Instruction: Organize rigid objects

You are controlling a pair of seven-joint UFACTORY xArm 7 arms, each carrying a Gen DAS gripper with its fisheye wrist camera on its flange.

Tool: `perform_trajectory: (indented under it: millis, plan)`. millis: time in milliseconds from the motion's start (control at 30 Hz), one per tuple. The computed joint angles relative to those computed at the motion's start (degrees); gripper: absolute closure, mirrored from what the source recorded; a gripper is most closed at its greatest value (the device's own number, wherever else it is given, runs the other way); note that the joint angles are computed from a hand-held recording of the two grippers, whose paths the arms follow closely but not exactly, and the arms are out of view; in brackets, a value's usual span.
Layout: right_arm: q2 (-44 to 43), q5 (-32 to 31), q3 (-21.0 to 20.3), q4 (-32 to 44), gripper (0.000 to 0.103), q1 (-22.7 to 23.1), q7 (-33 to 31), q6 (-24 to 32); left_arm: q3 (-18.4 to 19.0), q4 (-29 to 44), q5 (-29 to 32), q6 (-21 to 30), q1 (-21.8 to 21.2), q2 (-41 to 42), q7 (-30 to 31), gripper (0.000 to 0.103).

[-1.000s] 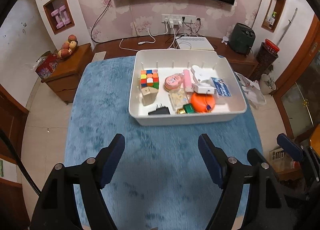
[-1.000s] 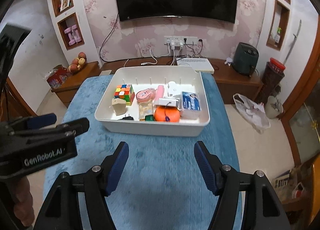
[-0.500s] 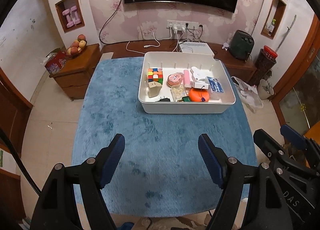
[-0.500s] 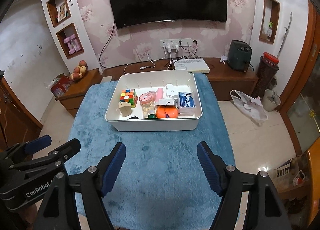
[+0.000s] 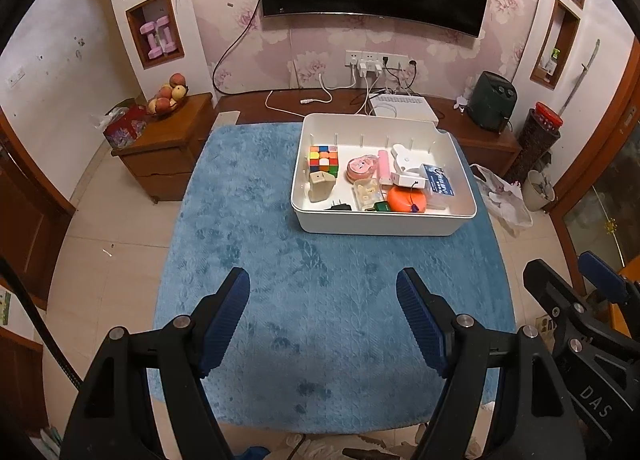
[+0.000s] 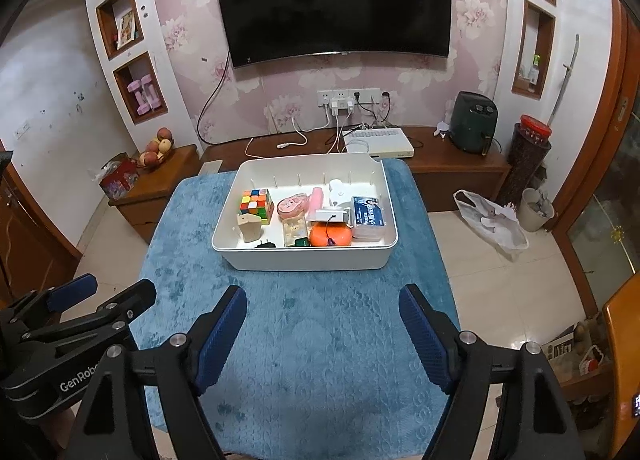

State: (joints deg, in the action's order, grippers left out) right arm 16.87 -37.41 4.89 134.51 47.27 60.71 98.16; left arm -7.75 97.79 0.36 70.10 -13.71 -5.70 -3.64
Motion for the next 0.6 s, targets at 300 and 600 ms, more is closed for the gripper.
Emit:
perform_trajectory:
  millis: [300,600]
  plan:
    - [1.5,-0.2,-0.9,2.5,0.024,1.0,-0.9,0.8,-0.1,0.5,0.1,1.0,-0.1,0.0,0.1,0.024]
    - [2.0,0.1,-1.5,3.4,0.024,1.6,-1.1,1.1,-0.1,0.6,0.2,1.1,-0.1,-0.2,0.4,0.024]
